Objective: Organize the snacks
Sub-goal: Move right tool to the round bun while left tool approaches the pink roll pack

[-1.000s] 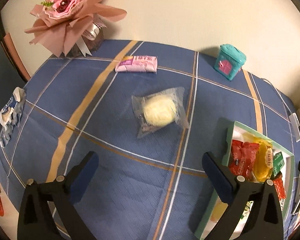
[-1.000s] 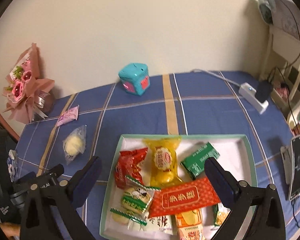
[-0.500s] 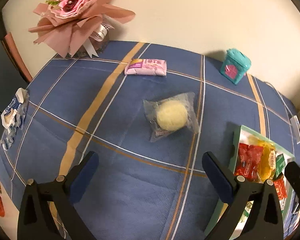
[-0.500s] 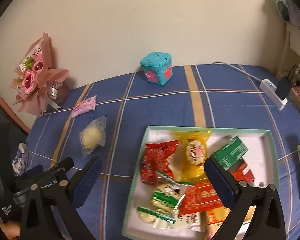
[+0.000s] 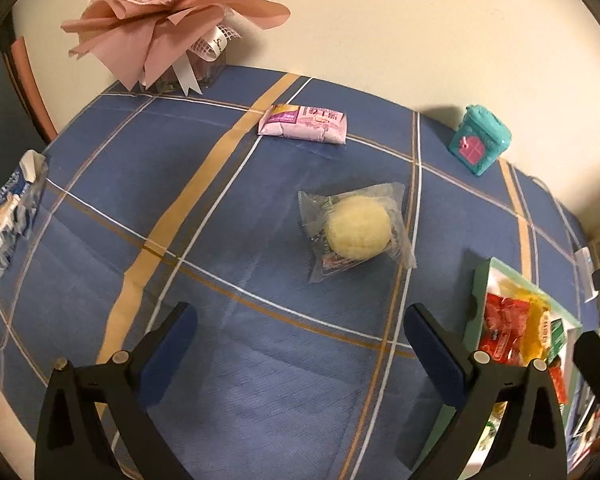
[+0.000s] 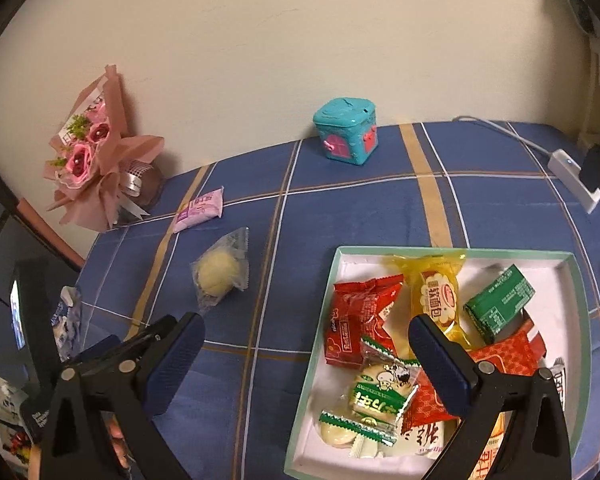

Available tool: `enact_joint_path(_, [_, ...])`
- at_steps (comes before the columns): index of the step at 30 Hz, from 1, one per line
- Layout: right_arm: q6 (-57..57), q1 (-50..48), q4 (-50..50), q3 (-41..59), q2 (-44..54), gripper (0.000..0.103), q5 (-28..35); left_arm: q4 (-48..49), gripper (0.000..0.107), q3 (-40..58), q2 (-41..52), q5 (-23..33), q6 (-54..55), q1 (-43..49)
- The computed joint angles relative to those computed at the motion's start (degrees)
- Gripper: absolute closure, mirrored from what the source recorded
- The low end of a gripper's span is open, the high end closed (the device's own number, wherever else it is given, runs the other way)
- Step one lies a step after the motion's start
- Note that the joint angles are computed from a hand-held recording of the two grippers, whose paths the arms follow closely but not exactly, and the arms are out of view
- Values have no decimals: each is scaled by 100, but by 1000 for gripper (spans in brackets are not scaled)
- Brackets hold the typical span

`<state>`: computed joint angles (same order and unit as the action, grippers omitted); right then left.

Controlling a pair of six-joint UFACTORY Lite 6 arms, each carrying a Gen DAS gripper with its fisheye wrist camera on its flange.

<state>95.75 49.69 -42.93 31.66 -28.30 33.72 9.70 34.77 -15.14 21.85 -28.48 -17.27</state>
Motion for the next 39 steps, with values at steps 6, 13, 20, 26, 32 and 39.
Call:
enact_joint_path(6, [181,26,-196,144,308,0,-98,-249,4,98,-73,-61,376,166])
enact_joint_path(13, [-476,-335,162,425,690,0,-415,-962,4,497,-89,159,1403,672])
enact_joint_path(20, [-1305,-705,736,929,1135,0,-491,-2177,4,1082,230,588,3124,1518])
enact_joint_path(26, [-1873,-862,1019,1650,2059,0,-726,-2007,4,1971,1413,658,3672,1788])
enact_joint_path(32, [-3065,-1025,1727,3095,3993,0,-987,-2263,4,2930,2699,798,4383,2080])
enact_joint_path(39, [-3787,-970,2038,4580,5512,0,-787,-2561,4,3826,3786,916,4985,2310])
